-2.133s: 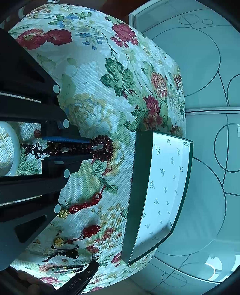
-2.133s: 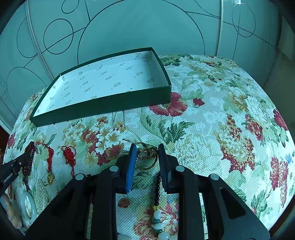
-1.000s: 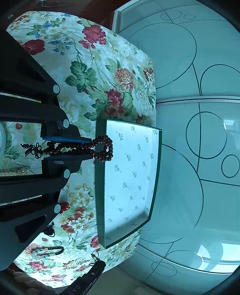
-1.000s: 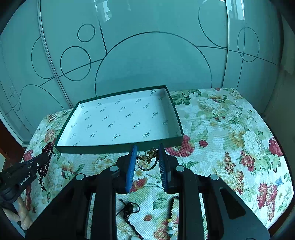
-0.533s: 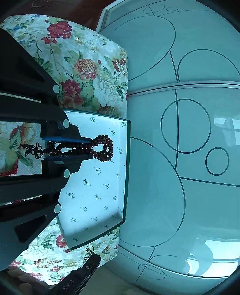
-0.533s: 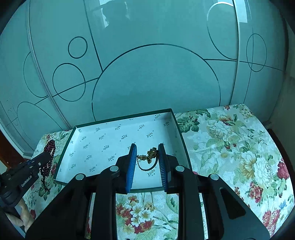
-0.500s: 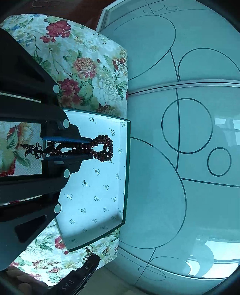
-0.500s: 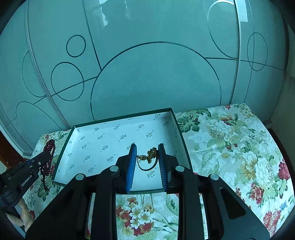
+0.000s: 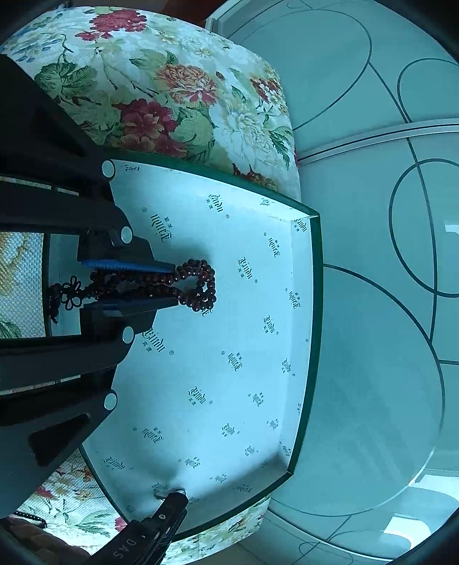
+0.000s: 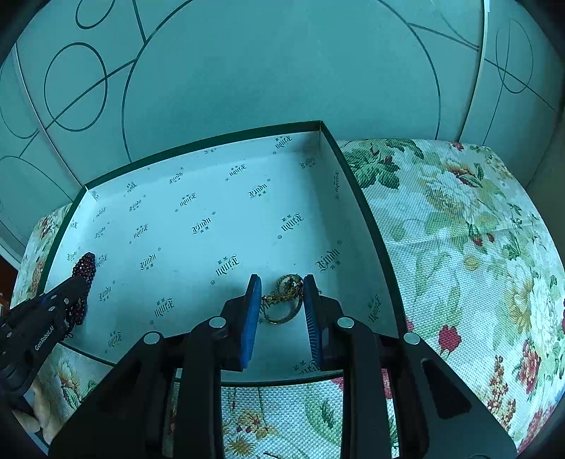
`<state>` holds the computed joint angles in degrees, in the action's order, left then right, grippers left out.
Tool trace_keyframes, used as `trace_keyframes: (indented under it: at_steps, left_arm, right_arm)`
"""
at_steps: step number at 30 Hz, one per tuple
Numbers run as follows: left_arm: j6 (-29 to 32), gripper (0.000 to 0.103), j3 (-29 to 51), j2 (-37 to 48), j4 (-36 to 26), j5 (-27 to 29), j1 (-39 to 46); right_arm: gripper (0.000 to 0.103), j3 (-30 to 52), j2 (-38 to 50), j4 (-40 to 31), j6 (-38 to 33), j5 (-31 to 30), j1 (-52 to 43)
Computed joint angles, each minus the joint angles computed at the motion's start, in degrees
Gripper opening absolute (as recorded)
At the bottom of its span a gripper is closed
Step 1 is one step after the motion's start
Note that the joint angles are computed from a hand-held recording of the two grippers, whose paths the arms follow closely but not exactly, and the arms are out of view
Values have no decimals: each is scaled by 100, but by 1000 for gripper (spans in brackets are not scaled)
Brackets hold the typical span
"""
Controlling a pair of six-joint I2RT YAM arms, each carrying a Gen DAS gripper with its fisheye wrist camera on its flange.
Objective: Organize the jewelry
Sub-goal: 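Carry both items into the green box and open both tools to release, then move the left tool to the jade bangle while the right tool approaches the white-bead bracelet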
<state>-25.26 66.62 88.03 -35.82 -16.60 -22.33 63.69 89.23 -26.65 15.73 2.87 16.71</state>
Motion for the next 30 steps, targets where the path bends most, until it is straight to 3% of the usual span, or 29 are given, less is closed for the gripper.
trace_keyframes:
  at_steps: [2, 3, 6, 12, 18, 30]
  left_arm:
    - [4, 26, 3, 12, -24, -92, -50]
    - [-14, 35, 22, 1, -64, -88, -68]
    - [-68, 47, -44, -259, -125, -92, -130]
    - [-342, 59, -201, -1085, -643, -138, -392]
    - [-1003, 64, -719, -2037, -1376, -391, -859]
    - [-2966, 65, -1558, -3404, -2916, -962, -2121]
  right_arm:
    - [38, -39, -45, 3, 10, 63, 49]
    - [39, -73, -115, 1, 21, 67, 62]
    - [40, -134, -405, -71, 70, 50, 70]
    - [46, -482, -1456, -451, 91, 101, 70]
    - [46, -1092, -2650, -1080, 140, 114, -122]
    - [46, -2306, -4633, -2277, 92, 221, -186]
